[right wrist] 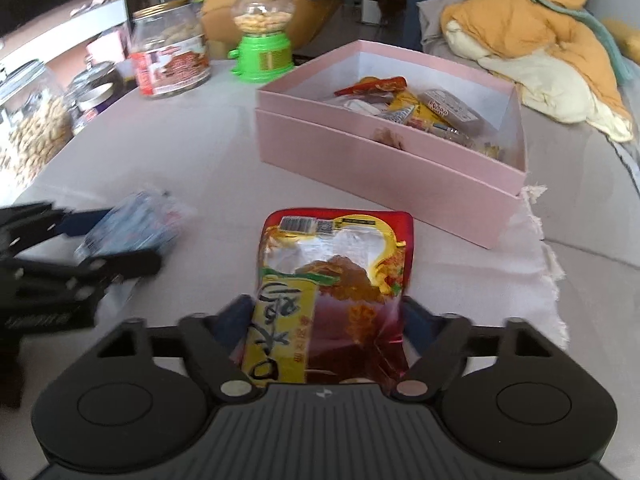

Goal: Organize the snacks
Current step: 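Carry the candy pack and red snack bag toward the pink box with both grippers, then drop the candy pack and red snack bag into the pink box with both grippers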

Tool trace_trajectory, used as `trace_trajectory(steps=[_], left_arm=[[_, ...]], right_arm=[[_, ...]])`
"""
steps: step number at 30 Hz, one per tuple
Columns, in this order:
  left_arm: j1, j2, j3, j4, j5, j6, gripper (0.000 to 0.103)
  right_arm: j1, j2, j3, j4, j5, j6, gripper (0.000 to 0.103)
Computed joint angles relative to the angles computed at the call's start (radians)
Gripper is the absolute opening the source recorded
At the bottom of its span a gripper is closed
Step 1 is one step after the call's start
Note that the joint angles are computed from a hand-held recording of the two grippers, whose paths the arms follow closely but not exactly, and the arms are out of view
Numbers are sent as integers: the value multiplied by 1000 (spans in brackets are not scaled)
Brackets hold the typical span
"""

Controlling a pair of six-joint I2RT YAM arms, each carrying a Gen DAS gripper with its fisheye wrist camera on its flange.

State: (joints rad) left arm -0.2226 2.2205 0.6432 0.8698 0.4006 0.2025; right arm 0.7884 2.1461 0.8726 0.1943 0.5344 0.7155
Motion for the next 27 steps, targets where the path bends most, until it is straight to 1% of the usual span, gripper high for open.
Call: trace_trajectory(steps=[2,6,8,15,17,19,22,23,25,27], left_arm=[[-2,0,-1,2,-5,3,68],[-8,-1,-2,3,-16,7,68],[-11,-1,-3,3,-22,10,68],[-43,-6,-9,8,-87,36,69],[-44,-10,-15,13,-94,35,67],[-35,-26,-23,2,-78,9,65],[-6,-84,12,-102,85,-51,65],[-20,-107,24,-117,89,-59,65],[-70,-146,62,-128,53,-70,65],[-119,-163,132,-135,27,-110,65]], right_arm=[[35,-38,-29,-7,41,7,72],[62,-108,-101,29,55,16,70],[71,-136,-131,34,80,25,70],[99,-216,-244,42,168,117,70],[110,-228,-274,59,192,132,70],[118,-239,-309,99,207,139,70],[114,-247,-363,190,214,128,70],[113,-248,-378,218,215,123,70],[104,-238,-408,285,211,107,70],[96,-219,-423,331,208,105,70]])
